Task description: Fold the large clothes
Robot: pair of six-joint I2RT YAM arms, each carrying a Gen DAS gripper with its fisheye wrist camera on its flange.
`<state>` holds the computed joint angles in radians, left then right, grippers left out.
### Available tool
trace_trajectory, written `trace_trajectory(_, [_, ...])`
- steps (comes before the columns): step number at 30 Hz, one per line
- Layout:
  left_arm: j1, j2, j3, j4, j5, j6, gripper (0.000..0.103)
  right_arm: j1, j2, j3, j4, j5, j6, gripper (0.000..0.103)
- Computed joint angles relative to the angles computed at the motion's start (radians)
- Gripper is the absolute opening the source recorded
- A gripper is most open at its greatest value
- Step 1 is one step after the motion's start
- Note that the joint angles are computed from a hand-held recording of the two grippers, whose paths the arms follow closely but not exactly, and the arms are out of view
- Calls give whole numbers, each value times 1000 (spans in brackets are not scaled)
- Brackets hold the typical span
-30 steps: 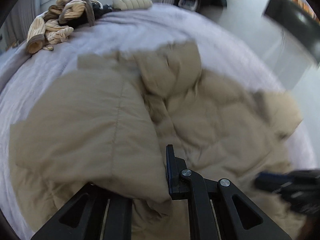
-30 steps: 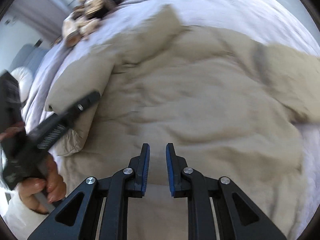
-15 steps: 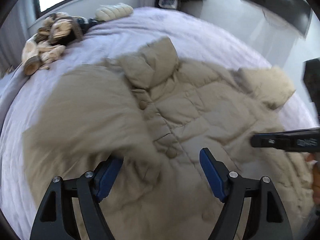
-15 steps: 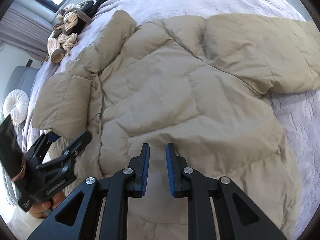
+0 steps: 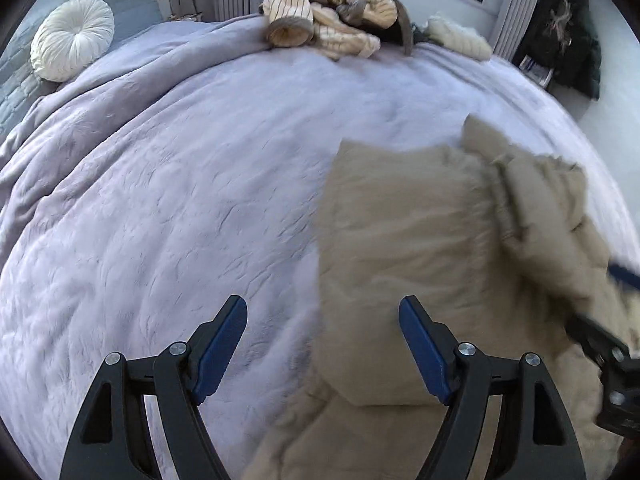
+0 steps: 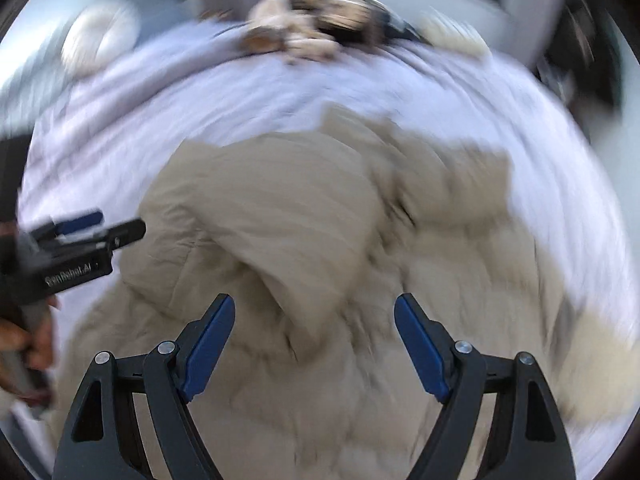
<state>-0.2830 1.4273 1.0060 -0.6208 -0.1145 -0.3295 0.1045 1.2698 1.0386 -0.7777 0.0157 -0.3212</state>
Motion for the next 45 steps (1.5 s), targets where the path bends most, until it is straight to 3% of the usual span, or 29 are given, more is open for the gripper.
trace_trajectory(3, [-16,32,-28,42,-13,8,79,159,70,-53,168,249,-35,82])
trace_trajectory(4, [-17,38,-33,54,-15,5,79,162,82,-59,203,272,-29,65])
trace_trajectory(5, [-17,43,-39,66,-12,-2,79,139,86,-45,196,253,-4,28])
trace_trajectory(6, [-4,43,-43,70,-1,3,79,101,86,-29,179,227,39,18])
trace_trajectory(9, [10,63,-33,77,11,6,79,-76,68,16,107,59,163,18])
trace_trajectory(11, [15,72,-26,76,13,14,79,-271,87,42,50,-121,248,18])
trace_trajectory(15, [16,81,-18,65,17,28,79,-541,171,54,-32,-352,287,19])
trace_trajectory(16, [16,83,-9,55,18,33,79,-600,195,49,-58,-395,281,22])
trace_trajectory(19, [45,59,15,38,47,53,79,-754,248,51,-136,-517,239,53])
trace_trajectory(20, [70,49,25,42,81,60,79,-797,253,48,-150,-563,223,59])
trace_trajectory(23, [136,97,97,17,147,59,79,-921,292,72,-192,-691,203,67])
trace_trajectory(26, [182,165,162,12,179,26,79,-954,379,109,-203,-759,242,67])
trace_trajectory(28, [185,192,177,23,152,20,79,-934,425,136,-208,-780,244,65])
trace_trajectory(29, [177,213,185,30,116,29,79,-912,437,144,-209,-777,236,41])
trace_trajectory(30, [171,227,187,36,89,44,79,-891,444,154,-215,-767,231,24])
trace_trajectory(31, [154,245,195,36,32,70,79,-875,440,155,-222,-752,223,18])
trace_trajectory(33, [144,242,193,31,-21,126,79,-861,404,129,-214,-741,214,18])
trace_trajectory(36, [181,119,122,22,83,224,79,-867,402,107,-204,-724,216,18])
trace_trajectory(40, [172,-57,12,-110,176,335,79,-889,457,112,-197,-748,244,18])
trace_trajectory(43, [134,-88,-51,-165,217,330,79,-883,439,98,-182,-731,248,18])
trace_trajectory(45, [84,-71,-88,-127,168,301,79,-880,436,96,-182,-725,246,18])
